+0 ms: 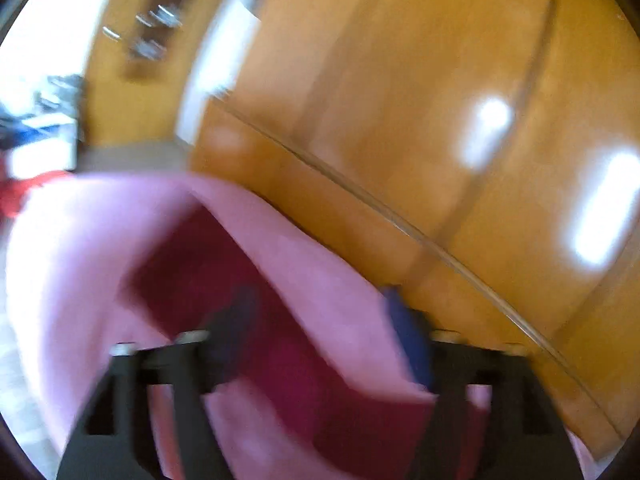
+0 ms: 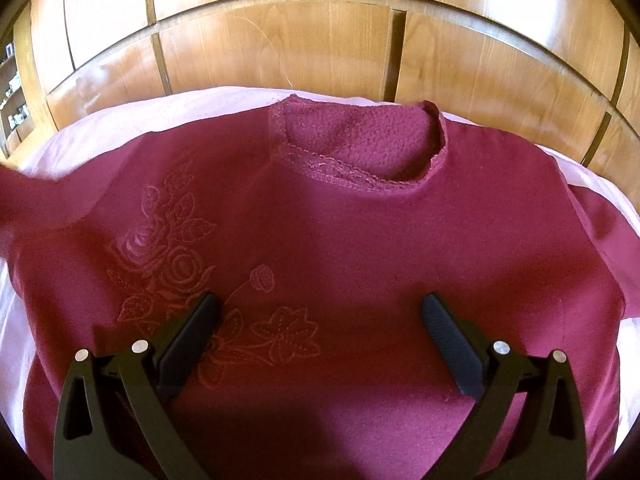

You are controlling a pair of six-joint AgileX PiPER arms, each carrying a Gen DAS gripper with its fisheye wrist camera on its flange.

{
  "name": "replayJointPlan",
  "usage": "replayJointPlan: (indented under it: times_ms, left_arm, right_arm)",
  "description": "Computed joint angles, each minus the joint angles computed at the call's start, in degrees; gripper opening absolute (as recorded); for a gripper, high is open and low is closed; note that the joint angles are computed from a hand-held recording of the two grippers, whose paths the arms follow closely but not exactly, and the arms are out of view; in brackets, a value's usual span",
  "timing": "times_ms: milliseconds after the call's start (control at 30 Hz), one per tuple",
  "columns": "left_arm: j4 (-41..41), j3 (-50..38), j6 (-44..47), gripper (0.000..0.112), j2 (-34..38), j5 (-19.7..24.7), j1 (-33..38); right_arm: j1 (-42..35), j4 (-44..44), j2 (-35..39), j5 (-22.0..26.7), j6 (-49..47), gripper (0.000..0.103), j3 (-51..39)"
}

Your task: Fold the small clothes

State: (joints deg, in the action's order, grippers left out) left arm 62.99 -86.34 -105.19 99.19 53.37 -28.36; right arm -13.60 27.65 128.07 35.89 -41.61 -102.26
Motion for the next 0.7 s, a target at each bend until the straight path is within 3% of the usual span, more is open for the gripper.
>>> replayJointPlan:
  times_ms: [67,200,300,333,433,467,600,667,700]
  left_arm:
    - [-1.0,1.2,-1.9,0.077,-0.9,3.1,1.7]
    - [-11.0,7.2,4.4,0.078,-1.6,-1.0,8.7]
    - [-18.4,17.1,6.3,0.078,-3.5,-11.1,14.2]
    - [-20.2,21.4,6.1,0.077,-4.3,-16.2,16.3]
    - [-14.4,27.6,-2.2,0.077,-3.3,-27.0,19.5]
    - [-13.4,28.0,-2.2,0.077,-2.1,-28.4,20.4]
    - [-7.0,26.6,-6.2,0.077,1.8,-27.0,21.7]
    - [-8.5,23.7,-2.8,0.076,3.5,-26.7,22.2]
    - [-10.4,21.1,1.1,0.056,5.4,-26.6,22.5]
  right_arm:
    - [0.0,0.1,0.0,0.0,0.0,0.101,0.0]
    - [0.0,0.2,-0.1,0.0,-0.2,0.101,0.1]
    - [0.0,0.2,-0.1,-0.1,-0.2,0.101,0.2]
    - [0.0,0.2,-0.1,-0.1,-0.2,0.101,0.2]
    - [0.0,0.0,-0.1,-0.2,-0.1,0.101,0.3]
    - [0.0,0.0,-0.1,-0.2,-0.1,0.101,0.3]
    - [0.1,-0.4,-0.2,-0.6,0.1,0.101,0.5]
    - [0.2,-0.7,-0.2,-0.7,0.3,0.101,0.5]
    - [0.3,-0.9,-0.3,-0.7,0.4,0.101,0.6]
